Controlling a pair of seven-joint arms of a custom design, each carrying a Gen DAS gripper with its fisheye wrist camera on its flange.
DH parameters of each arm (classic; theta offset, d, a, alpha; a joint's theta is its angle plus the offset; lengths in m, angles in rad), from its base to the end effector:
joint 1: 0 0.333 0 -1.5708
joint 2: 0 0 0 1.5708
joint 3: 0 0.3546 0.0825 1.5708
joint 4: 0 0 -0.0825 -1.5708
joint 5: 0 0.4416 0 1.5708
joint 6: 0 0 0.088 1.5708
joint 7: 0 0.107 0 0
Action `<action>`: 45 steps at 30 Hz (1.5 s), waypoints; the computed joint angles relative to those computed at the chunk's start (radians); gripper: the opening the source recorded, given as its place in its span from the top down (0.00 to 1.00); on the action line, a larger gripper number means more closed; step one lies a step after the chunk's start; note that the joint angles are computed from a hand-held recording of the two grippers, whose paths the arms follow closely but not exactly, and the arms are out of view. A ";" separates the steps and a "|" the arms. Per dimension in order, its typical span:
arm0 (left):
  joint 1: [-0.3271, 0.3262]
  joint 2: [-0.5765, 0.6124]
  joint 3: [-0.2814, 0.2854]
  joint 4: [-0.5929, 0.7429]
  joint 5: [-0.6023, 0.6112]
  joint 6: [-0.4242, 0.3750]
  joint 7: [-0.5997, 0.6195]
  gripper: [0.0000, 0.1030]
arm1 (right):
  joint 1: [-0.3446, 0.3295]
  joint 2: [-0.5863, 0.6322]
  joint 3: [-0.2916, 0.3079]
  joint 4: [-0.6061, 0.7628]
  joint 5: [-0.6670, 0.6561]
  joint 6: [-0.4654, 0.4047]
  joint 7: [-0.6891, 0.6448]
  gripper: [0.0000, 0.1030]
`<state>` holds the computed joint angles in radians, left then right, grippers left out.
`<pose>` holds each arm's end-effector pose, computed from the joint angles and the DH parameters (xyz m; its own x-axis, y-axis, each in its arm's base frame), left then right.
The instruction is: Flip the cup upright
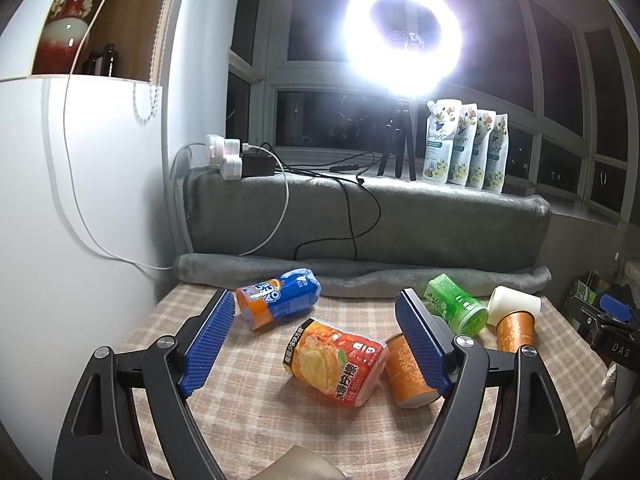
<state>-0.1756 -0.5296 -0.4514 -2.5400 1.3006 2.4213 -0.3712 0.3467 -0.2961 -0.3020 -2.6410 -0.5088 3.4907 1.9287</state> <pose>0.3698 -0.2734 0.4842 0.3398 -0.9388 0.0565 -0.3147 -0.1701 -0.9338 0.4704 0.0733 0.4703 0.2596 -0.9644 -0.0507 -0.4356 -0.0701 -0.8974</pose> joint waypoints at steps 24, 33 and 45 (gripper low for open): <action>-0.001 0.003 0.003 0.002 -0.003 0.004 0.003 0.20 | 0.000 0.001 -0.002 0.001 -0.008 -0.002 0.007 0.00; -0.001 0.006 0.004 0.000 -0.003 0.004 -0.002 0.20 | 0.025 0.001 -0.040 0.001 -0.031 -0.013 0.021 0.00; -0.002 0.025 0.014 -0.002 -0.003 0.032 -0.005 0.20 | 0.139 0.038 -0.191 0.045 -0.165 -0.057 0.137 0.00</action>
